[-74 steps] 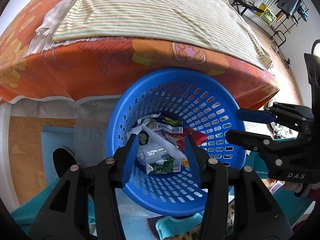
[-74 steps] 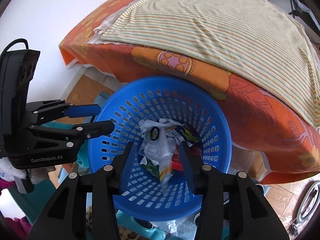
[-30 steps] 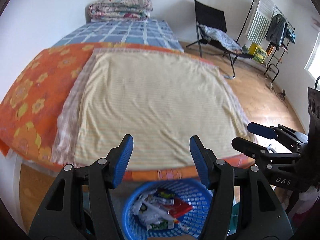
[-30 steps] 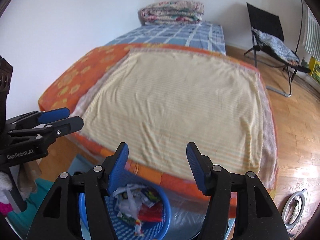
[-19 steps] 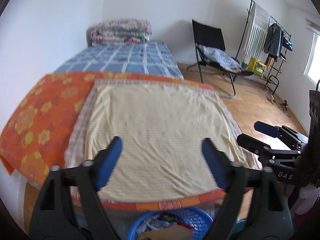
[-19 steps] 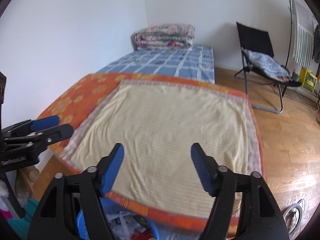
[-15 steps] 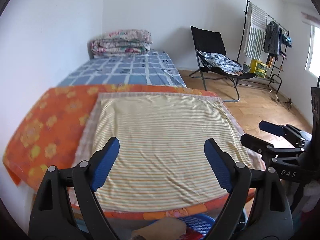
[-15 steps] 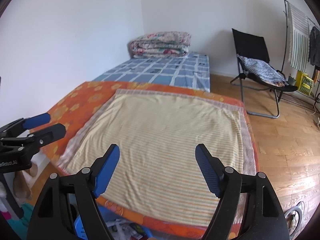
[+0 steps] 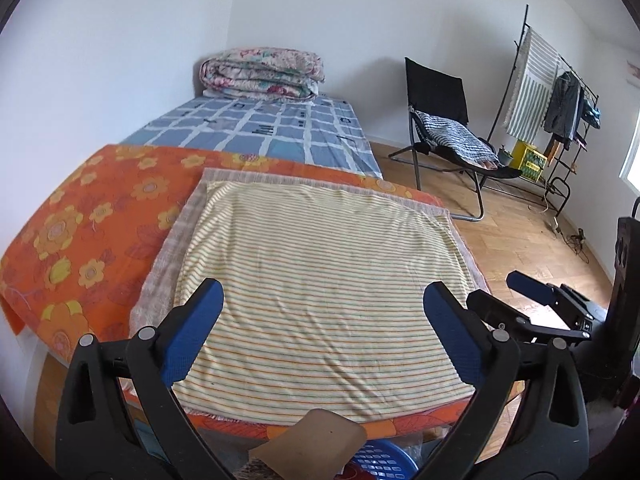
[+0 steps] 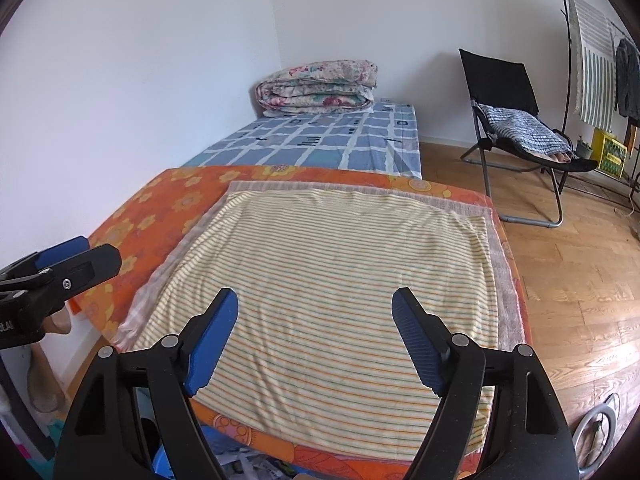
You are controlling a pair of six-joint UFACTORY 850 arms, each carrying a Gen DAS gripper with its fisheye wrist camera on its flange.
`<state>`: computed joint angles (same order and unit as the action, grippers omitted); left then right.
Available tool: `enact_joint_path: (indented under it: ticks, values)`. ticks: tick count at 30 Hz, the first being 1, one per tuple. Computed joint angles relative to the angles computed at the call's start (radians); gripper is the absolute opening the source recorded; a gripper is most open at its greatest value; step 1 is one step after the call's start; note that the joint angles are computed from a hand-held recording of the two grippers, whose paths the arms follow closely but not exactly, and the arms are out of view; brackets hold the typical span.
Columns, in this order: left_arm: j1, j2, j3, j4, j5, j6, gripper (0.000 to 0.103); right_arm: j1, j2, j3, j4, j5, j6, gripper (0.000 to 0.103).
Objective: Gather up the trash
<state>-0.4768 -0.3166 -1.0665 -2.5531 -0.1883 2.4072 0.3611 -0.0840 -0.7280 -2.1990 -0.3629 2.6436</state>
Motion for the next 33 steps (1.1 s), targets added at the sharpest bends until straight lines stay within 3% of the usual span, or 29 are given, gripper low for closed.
enact_joint_path:
  ticks: [11, 22, 33]
  values:
    - [-0.006, -0.013, -0.004, -0.107, 0.019, 0.102, 0.102, -0.031, 0.001, 0.007, -0.07, 0.021, 0.119, 0.079]
    - [-0.011, -0.017, -0.002, -0.194, 0.024, 0.194, 0.102, -0.018, 0.003, 0.009, -0.022, -0.008, 0.062, 0.079]
    - [-0.009, -0.016, 0.002, -0.167, 0.027, 0.186, 0.102, -0.023, -0.003, 0.006, -0.015, -0.002, 0.052, 0.079]
